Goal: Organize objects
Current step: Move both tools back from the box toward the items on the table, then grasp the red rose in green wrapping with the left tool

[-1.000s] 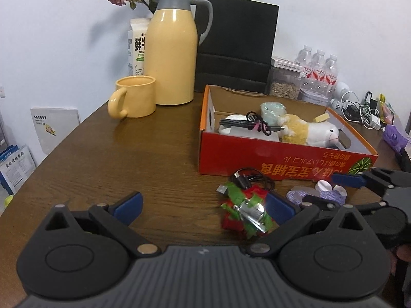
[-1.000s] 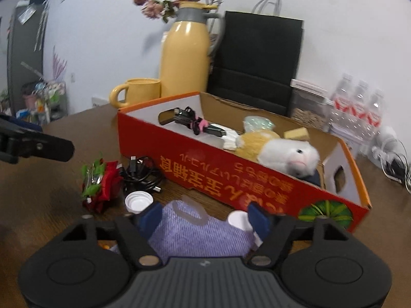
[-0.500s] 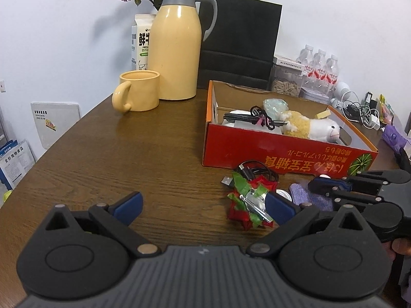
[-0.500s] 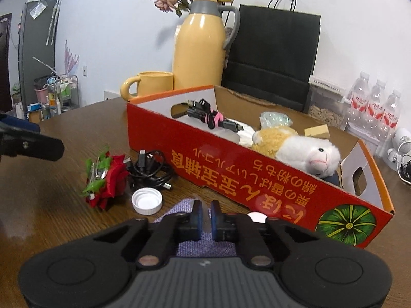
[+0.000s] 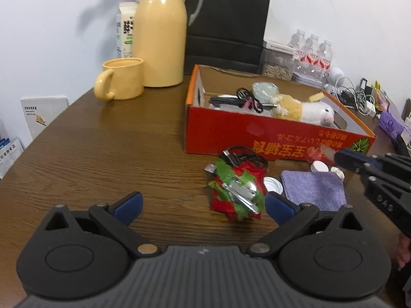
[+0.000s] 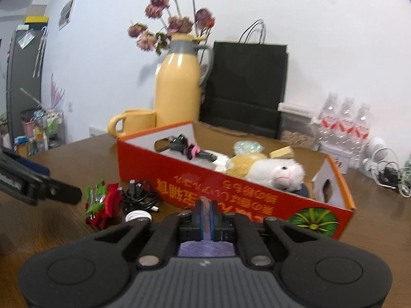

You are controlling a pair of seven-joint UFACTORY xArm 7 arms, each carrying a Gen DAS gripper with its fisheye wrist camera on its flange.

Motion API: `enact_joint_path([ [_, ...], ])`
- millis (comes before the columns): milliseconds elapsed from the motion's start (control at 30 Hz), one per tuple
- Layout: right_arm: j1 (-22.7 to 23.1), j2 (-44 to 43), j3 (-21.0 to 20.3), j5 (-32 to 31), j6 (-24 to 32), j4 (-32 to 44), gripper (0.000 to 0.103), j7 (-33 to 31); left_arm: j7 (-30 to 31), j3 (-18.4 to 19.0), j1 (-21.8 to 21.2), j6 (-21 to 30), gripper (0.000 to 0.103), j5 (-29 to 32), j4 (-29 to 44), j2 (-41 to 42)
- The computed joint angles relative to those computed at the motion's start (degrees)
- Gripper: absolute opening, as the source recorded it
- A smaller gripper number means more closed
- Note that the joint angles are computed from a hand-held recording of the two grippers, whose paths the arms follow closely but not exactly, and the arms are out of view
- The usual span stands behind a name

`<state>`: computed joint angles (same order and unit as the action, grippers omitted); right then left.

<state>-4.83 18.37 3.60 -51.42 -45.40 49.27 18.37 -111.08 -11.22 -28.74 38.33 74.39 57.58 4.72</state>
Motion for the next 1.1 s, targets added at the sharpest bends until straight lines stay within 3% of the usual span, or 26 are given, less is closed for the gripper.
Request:
enact_joint_path([
  [200,1.2,-1.7,-1.0,8.7,-5.9,-5.7,0.004,-8.3,1.9,1.1,-0.6,-0.7,0.103,-0.8,4.0,3.9],
  [467,1.1,-2.4,-1.3,10.7,-8.5,-7.8,0.004,-9.9,3.1,3.2,-2.2,-1.4,0.103,-2.9,7.2,7.6],
  [700,1.2,-2.3,-1.4,11.3,-9.7,-8.3,0.004,-10.8,-0.9,4.2,-3.0,-2.6,0.102,-0.1,7.0,7.8],
  [833,1.1,-2.2,-1.4,11.1,-9.8,-8.2,0.004,-10.7,-1.9,4.2,-2.9,-3.1,0.083,0.2,7.0,7.9],
  [967,1.2,-2.3,-1.4,11.4,-10.1,-8.4,0.004,-11.0,-3.4,4.0,-3.3,-2.1,0.045,1.4,6.7,7.6],
  [1100,1.2,-2.3,-1.5,11.3,-10.1,-8.4,0.004,-10.9,-4.7,3.7,-3.2,-1.8,0.039,2.2,6.2,7.3],
])
